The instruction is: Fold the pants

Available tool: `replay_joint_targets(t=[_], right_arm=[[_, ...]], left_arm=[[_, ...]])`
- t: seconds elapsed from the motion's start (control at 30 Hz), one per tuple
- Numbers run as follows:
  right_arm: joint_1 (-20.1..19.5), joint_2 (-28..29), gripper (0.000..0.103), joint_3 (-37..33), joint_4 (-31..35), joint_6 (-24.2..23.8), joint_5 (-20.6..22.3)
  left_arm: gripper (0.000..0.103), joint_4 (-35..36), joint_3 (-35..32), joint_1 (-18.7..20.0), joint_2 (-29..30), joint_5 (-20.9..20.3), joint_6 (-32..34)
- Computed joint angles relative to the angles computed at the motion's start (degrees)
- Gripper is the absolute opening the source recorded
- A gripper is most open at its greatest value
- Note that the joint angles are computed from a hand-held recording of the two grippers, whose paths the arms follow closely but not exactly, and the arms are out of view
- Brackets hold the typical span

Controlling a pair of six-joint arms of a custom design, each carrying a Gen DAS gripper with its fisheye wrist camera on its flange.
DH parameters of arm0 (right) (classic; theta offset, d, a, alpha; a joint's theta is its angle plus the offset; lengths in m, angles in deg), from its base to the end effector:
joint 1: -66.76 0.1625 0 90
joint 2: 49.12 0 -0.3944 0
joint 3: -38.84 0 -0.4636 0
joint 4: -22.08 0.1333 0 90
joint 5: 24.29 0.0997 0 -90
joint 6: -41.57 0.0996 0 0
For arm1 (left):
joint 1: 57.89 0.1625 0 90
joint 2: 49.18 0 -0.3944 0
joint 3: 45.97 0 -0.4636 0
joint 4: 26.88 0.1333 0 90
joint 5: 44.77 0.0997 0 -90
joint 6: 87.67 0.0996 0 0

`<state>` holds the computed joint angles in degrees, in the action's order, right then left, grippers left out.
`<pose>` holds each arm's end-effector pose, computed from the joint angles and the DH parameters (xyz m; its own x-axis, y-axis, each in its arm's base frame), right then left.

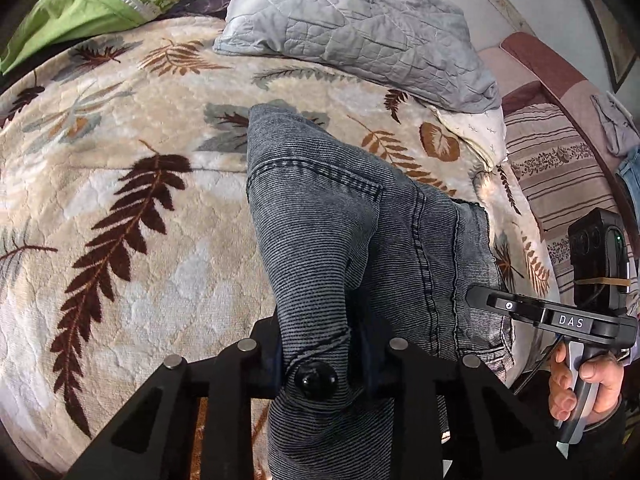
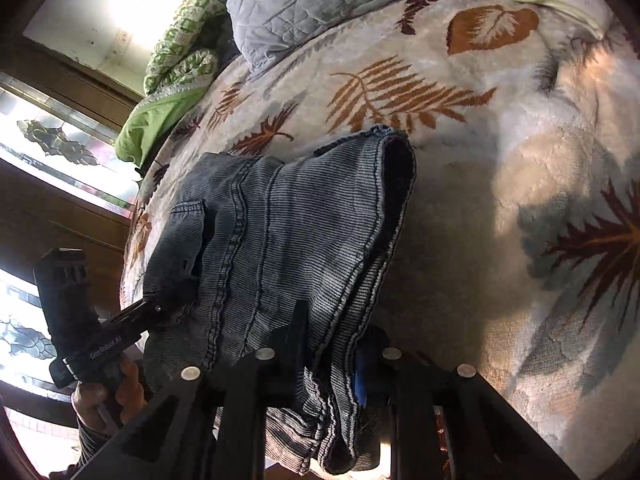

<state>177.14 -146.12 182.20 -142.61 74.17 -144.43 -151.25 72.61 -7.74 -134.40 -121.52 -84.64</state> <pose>0.2176 -0.3464 0.1900 -0.9180 0.3790 0.1167 0.2232 0.7370 -0.6379 -0.2143 -0.5004 0.2054 -0.7150 0.6603 -0.2298 0.6794 0.7337 -0.0055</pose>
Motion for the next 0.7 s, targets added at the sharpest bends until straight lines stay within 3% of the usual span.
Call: replay_joint_targets(t=[0.1,0.23,0.37,0.43,0.47,0.53,0.57,0.6,0.7], right_arm=[[4.35,3.33,0.017,-3.53,0.84,-0.63,-5.24],[6.73,5.84,0.017,-7.59,-1.45,-4.31,-7.81],[5.87,8.93,0.017,-11.26,-5.06,-9.54,-6.94],[4.11,10.56,0.017,-12.01,-6.25,-8.93,-5.21],[3.18,11.69,0.020,-12.21,-6.74,-8.70,-5.00],[0.07,13.59,0.022,-12.04,-6.14,-7.83,-2.99],[-1.29,14.66,0.034,-11.93,-4.57,-6.02,-3.59],[-1.72,16.15,0.054,-11.84,-4.18,-4.74,-6.11],[0.39,16.07,0.057,-9.83,-9.62,-5.26,-8.64]], left_arm=[[0.028,-2.71,0.35,-1.42,-1.70,1.25,2.31],[0.028,-5.61,-2.90,-1.10,-0.63,1.00,3.76],[0.031,-6.24,-6.69,0.70,2.62,0.97,3.88],[0.033,-5.85,-7.75,1.99,5.00,1.51,3.29],[0.039,-5.25,-8.17,2.78,6.43,2.17,2.44],[0.046,-3.42,-8.06,3.64,9.14,7.42,-0.49],[0.062,-5.36,-6.89,4.22,9.05,7.98,-1.11],[0.066,-7.23,-5.89,4.64,8.30,7.47,-1.59],[0.066,-8.92,-4.11,4.19,4.43,5.85,-0.98]])
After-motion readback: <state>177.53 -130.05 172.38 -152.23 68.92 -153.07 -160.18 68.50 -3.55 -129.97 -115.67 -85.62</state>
